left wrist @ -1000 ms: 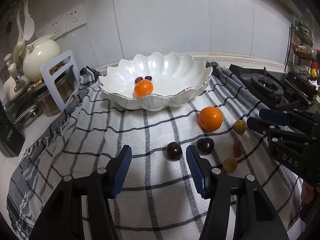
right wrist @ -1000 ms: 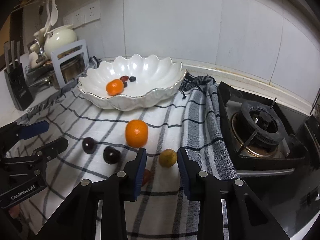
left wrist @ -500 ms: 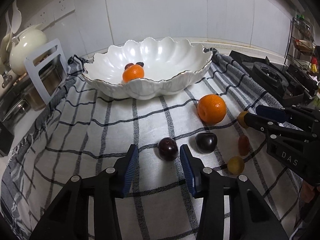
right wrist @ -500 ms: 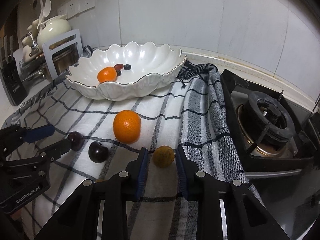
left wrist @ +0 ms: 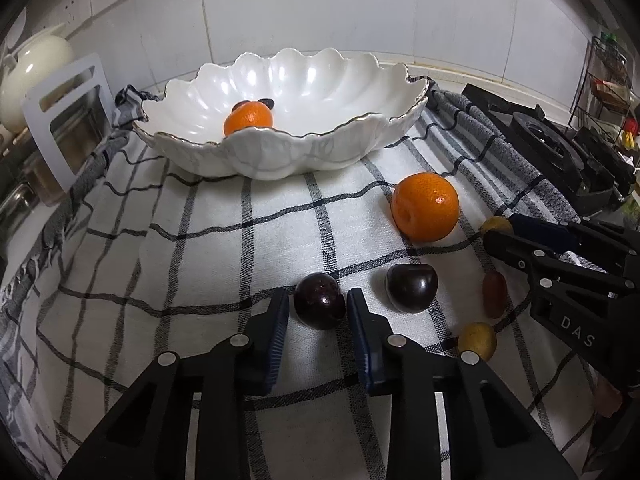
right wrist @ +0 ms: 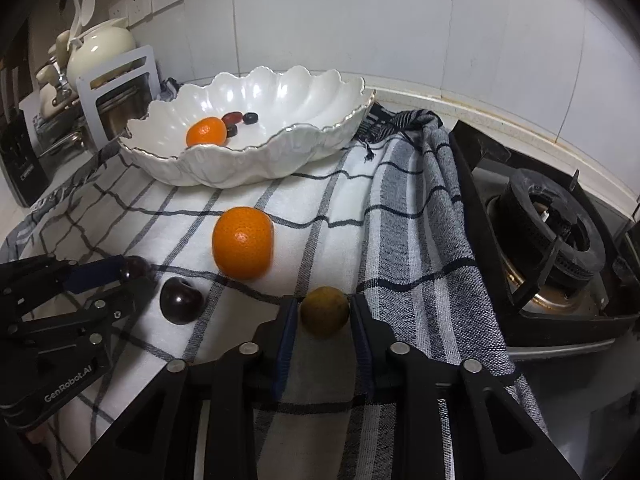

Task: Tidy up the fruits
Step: 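Grasp a dark plum with the left gripper while the right gripper grasps the yellow-green fruit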

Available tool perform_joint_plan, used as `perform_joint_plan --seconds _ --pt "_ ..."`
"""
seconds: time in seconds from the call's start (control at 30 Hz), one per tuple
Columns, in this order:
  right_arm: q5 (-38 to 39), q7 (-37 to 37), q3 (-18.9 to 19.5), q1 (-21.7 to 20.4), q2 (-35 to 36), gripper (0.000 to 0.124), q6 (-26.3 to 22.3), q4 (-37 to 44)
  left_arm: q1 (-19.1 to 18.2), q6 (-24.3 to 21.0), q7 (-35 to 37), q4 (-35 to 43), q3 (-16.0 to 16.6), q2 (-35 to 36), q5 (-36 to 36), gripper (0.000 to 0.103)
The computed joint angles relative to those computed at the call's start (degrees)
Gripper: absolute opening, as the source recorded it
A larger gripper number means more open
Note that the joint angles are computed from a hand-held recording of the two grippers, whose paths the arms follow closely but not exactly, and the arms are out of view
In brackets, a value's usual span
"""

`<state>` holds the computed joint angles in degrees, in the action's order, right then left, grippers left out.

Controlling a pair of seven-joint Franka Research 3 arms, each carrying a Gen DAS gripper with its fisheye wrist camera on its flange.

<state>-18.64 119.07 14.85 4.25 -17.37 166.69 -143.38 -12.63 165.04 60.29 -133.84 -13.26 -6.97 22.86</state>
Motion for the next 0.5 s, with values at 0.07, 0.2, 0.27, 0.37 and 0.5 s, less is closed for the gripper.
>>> perform_joint_plan --seconds 0.07,0.2,0.27,0.37,0.5 --pt "1.0 -0.7 -0.7 0.7 0.3 0.028 0.0 0.0 -0.1 0.0 0.2 0.1 0.1 0.2 -0.3 0.026" --pt "0.8 -0.4 -0.3 0.4 0.2 0.027 0.0 0.0 -0.2 0.2 0.2 0.1 0.3 0.3 -1.4 0.026" --pt "1.0 -0.4 -0.5 0.5 0.1 0.027 0.2 -0.2 -0.3 -0.1 0.3 0.3 0.3 0.4 -1.8 0.026" --pt "2.2 -1.1 -0.9 1.0 -0.4 0.026 0.6 -0.6 -0.1 -0.1 -0.5 0.1 0.0 -0.1 -1.2 0.026" --pt "2.3 -0.8 -0.1 0.4 -2.0 0.026 1.2 -1.5 0.3 0.2 -2.4 -0.8 -0.5 -1.5 1.0 0.026"
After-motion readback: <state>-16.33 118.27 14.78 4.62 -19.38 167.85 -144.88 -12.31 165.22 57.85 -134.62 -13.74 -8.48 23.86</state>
